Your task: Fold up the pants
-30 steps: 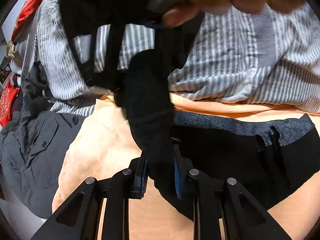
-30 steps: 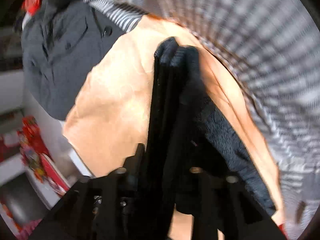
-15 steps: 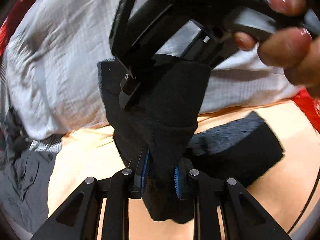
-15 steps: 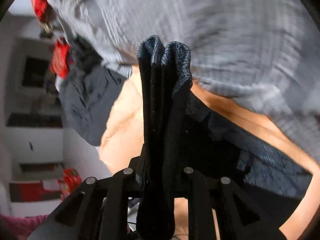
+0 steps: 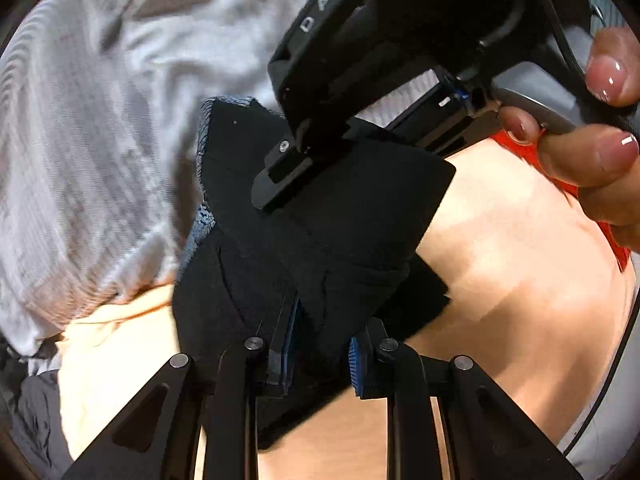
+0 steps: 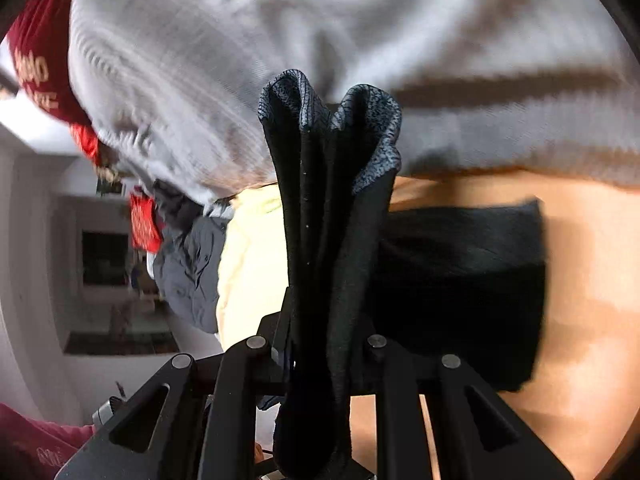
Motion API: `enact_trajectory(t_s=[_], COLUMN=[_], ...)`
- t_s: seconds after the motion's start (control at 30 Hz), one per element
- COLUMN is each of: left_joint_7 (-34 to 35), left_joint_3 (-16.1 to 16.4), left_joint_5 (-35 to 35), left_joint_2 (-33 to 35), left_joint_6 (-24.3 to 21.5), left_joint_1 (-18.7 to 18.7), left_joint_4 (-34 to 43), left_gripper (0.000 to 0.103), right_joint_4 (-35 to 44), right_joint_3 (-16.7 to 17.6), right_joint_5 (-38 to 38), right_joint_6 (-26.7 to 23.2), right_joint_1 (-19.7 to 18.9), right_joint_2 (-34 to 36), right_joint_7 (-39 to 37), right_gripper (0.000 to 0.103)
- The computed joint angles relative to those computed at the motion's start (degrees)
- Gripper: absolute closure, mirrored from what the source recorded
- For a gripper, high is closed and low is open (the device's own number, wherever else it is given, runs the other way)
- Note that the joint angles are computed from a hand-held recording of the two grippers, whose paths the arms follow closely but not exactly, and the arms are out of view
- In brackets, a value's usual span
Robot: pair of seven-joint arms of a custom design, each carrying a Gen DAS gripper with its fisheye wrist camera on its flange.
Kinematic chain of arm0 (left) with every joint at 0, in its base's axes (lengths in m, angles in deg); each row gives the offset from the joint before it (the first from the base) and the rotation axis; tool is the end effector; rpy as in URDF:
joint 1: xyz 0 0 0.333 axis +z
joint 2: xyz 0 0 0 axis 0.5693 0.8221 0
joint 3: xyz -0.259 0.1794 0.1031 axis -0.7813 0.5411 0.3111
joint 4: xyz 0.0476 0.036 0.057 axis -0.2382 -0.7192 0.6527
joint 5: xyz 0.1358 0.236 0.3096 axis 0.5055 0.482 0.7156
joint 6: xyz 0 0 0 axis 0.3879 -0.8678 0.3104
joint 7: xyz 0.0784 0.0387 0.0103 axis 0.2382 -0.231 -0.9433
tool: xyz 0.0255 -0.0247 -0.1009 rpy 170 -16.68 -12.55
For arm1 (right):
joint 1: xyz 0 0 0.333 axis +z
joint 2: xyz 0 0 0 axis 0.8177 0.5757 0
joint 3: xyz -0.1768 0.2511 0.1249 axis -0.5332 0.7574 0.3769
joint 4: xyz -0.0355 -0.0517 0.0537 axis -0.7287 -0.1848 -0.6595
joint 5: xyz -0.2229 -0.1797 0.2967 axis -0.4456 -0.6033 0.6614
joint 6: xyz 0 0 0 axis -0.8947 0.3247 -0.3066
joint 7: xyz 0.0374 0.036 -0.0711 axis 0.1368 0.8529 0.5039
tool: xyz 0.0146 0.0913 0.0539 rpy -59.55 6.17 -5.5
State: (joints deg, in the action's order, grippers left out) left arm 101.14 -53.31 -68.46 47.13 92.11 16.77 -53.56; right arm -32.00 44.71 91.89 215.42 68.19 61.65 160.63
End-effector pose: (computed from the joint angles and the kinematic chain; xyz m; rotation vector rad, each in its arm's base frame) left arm 0.4098 -0.2242 0.5222 -0.6784 2.7478 -0.7160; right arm 0.5601 0.1278 0.5241 -1.1504 2.0324 0.4952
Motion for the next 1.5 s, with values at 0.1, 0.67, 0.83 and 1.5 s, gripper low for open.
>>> enact_trajectory(t_s=[0.1,0.67,0.83,1.5], left_joint_7=[-2.89,-9.18,-18.48,-38.04], left_joint_3=[-2.49,-2.15,-2.62,-2.5], left_joint_5=[2.31,9.42,12.14,21.51], left_joint_2=[0.91,0.61,6.73,15.91], left_joint_6=[0.2,-5.07,-6.8,-12.1], left_joint_1=[-0.05,0.44,5.17,7.17], left_joint_4=[-1.53,-1.42,5.05,10.39], left_gripper=[0.08,0.036,0.035,0.035], right_joint_4=[-6.63,-18.15,-19.57,-9.56], right_joint_3=[-0.8,-0.97,0.66,1.56], right_joint_5=[4.27,17.18,-6.72,-35.93], right_joint_6=[1.89,4.64,3.5,-2.48], right_joint_1=[0.04,-0.74,-2.89,2.92], right_joint_2=[-2.65,-4.15,-9.03,-5.97], right_joint_7=[-1.8,-7.53,12.82,27.88], right_gripper=[0.085,0.074,0.046,0.083])
